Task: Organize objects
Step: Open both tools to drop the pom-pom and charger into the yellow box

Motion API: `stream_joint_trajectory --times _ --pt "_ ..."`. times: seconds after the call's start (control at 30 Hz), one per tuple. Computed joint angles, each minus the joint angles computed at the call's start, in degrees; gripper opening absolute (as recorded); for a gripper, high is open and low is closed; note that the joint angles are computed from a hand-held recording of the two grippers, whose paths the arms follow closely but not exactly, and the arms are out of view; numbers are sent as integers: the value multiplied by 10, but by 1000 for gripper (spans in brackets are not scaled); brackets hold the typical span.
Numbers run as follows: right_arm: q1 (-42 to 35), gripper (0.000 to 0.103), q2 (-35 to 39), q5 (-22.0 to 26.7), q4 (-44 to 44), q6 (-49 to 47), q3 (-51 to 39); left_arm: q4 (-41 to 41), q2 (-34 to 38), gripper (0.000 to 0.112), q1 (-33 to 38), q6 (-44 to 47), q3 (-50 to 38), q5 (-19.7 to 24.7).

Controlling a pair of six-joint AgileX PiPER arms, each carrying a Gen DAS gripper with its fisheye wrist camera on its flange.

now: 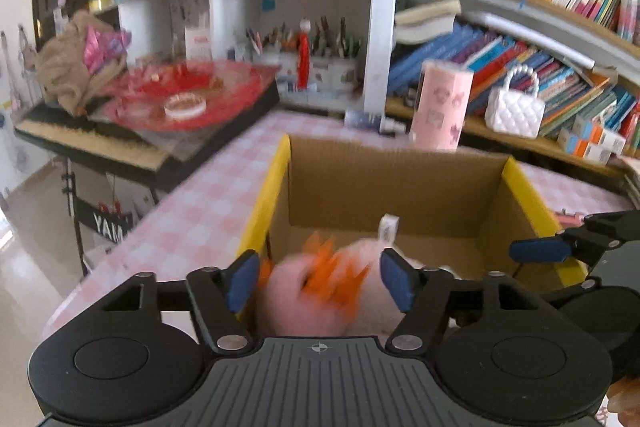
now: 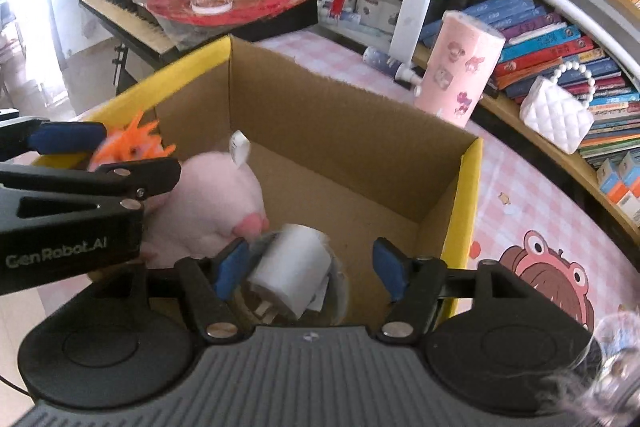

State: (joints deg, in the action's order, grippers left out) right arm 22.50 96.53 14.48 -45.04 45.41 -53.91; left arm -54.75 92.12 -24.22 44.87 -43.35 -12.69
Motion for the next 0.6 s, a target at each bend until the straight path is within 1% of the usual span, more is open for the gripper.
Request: stream_joint_trajectory --times 0.1,0.2,0.3,0.4,0.5,0.6 --pt "13 73 -30 2 -75 85 19 71 -37 81 1 -58 20 -5" --pt "35 79 -70 15 -191 219 49 99 -85 87 -3 -83 47 -20" --pt "67 83 -117 49 -307 364 88 111 -131 91 -5 -99 77 -36" --pt "112 85 -160 109 -370 480 126 81 -181 94 -14 -76 113 -48" --pt "171 88 -185 189 -387 562 159 18 -229 95 -33 -18 154 -68" --pt "242 89 -199 275 -381 633 194 -26 -271 96 -53 25 200 -86"
